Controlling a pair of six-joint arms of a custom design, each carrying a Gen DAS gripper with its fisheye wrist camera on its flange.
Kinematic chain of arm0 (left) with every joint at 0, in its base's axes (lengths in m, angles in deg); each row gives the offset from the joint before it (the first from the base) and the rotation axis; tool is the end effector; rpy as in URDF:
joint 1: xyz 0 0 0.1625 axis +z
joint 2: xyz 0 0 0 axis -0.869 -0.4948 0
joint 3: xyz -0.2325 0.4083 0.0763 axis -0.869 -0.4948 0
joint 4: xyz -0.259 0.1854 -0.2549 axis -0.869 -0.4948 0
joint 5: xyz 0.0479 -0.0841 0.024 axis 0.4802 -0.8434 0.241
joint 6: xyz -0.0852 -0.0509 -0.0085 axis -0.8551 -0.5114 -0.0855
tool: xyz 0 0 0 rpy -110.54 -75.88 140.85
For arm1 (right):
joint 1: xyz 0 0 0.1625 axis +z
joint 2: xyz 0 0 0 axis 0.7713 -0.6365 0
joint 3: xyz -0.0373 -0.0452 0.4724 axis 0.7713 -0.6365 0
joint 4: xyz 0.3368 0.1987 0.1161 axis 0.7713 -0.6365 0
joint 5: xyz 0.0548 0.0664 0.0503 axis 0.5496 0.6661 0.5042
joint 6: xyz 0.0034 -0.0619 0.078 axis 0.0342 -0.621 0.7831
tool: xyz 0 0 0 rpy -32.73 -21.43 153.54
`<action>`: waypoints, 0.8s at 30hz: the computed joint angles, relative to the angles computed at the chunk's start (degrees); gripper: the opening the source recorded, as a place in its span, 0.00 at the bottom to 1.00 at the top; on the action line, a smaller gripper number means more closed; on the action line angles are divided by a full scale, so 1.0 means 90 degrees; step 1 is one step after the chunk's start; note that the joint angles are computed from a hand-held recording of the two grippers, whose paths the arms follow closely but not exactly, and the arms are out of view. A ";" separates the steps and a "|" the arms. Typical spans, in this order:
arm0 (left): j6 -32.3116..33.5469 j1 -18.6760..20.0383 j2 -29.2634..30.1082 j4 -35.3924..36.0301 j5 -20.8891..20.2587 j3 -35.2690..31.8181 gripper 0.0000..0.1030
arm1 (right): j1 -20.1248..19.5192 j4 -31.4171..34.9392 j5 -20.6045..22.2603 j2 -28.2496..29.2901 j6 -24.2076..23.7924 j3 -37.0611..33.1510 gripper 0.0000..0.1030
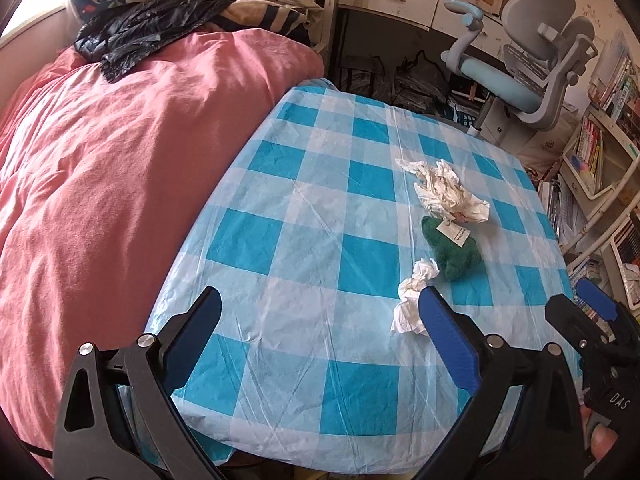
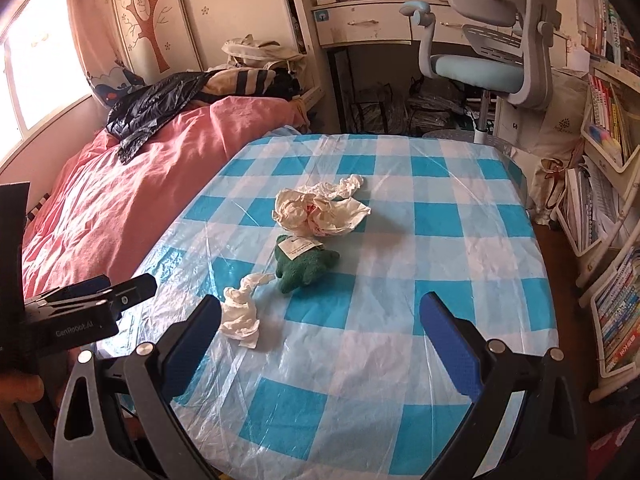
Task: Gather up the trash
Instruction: 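Close the left gripper on the small white tissue, then close the right gripper on the green plush toy while the left gripper holds the tissue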
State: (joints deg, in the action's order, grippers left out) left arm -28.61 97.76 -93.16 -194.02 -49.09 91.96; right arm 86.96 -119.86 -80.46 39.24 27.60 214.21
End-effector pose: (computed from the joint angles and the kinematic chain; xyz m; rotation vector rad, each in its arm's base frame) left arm -0.1087 -0.3412 0.3117 0.4835 2.4102 -0.7042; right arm 0.3653 -0.2661 0.0793 0.2335 -2.3314 1.0106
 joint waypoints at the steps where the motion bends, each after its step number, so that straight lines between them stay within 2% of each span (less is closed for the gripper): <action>1: 0.0062 -0.0003 0.0098 -0.0059 -0.0014 0.0027 0.92 | -0.0061 0.0069 0.0066 0.0000 -0.0058 -0.0017 0.93; 7: 0.0698 0.0145 0.1053 -0.0913 -0.0154 0.0146 0.92 | -0.0447 0.0066 0.0280 -0.0010 -0.0517 -0.0137 0.93; 12: 0.1147 0.0193 0.1690 -0.1753 -0.0185 0.0256 0.90 | -0.0717 -0.0248 0.0397 -0.0131 -0.0551 -0.0039 0.93; 13: 0.1288 0.0214 0.1814 -0.1945 -0.0208 0.0280 0.85 | -0.0767 -0.0312 0.0439 -0.0159 -0.0535 -0.0004 0.93; 15: 0.1542 0.0413 0.2001 -0.2004 -0.0528 0.0203 0.49 | -0.0862 -0.0342 0.0532 -0.0190 -0.0515 0.0030 0.92; 16: 0.1627 0.0383 0.1990 -0.2175 -0.0476 0.0273 0.44 | -0.0917 -0.0376 0.0607 -0.0195 -0.0525 0.0037 0.92; 17: 0.1664 0.0428 0.1953 -0.2079 -0.0574 0.0223 0.22 | -0.0970 -0.0409 0.0675 -0.0189 -0.0548 0.0032 0.92; 19: 0.1667 0.0556 0.1758 -0.1779 -0.0919 0.0054 0.18 | -0.1094 -0.0451 0.0822 -0.0140 -0.0648 -0.0032 0.92; 24: 0.1496 0.0442 0.0907 -0.0836 -0.1047 -0.0185 0.17 | -0.1331 -0.0229 0.1113 0.0163 -0.0956 -0.0402 0.92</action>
State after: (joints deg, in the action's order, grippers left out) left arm -15.15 101.74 -84.99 -201.54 -58.51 90.30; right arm 74.98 -121.92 -70.44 40.71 19.00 210.59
